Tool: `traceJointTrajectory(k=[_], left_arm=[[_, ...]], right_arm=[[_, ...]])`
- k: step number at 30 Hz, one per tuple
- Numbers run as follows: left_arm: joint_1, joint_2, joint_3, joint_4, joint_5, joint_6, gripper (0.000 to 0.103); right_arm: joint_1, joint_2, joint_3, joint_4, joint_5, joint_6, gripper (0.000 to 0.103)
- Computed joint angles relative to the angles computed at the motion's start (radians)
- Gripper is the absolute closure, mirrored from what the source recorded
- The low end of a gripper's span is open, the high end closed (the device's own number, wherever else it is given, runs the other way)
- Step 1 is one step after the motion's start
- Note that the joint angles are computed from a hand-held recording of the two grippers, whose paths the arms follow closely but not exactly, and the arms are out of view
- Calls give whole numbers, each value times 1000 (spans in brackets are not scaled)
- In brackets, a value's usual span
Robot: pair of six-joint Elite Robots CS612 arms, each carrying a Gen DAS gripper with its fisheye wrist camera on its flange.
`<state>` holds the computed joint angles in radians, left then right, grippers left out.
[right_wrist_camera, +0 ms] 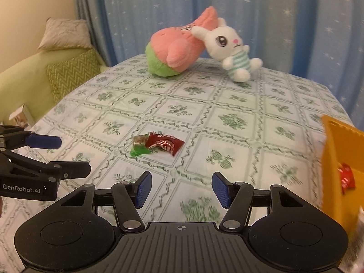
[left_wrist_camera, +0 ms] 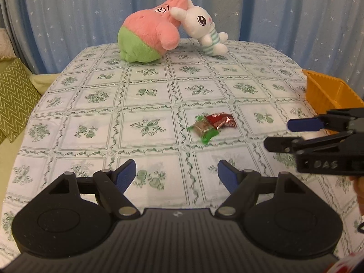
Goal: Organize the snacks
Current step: 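Grasp the green-wrapped candy with the left tool while the right tool grasps the red printed candy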
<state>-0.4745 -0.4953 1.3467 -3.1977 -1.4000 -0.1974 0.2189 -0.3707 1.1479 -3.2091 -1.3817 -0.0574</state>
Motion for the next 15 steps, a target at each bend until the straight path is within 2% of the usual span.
traceJointTrajectory(k=[4, 15], left_arm=[[6, 21, -45, 18, -8, 24, 26], [25, 57, -107, 61, -13, 28, 26]], right_arm=[[-3, 39, -68, 35, 16, -26, 49], [6, 138, -244, 82, 15, -127, 50]])
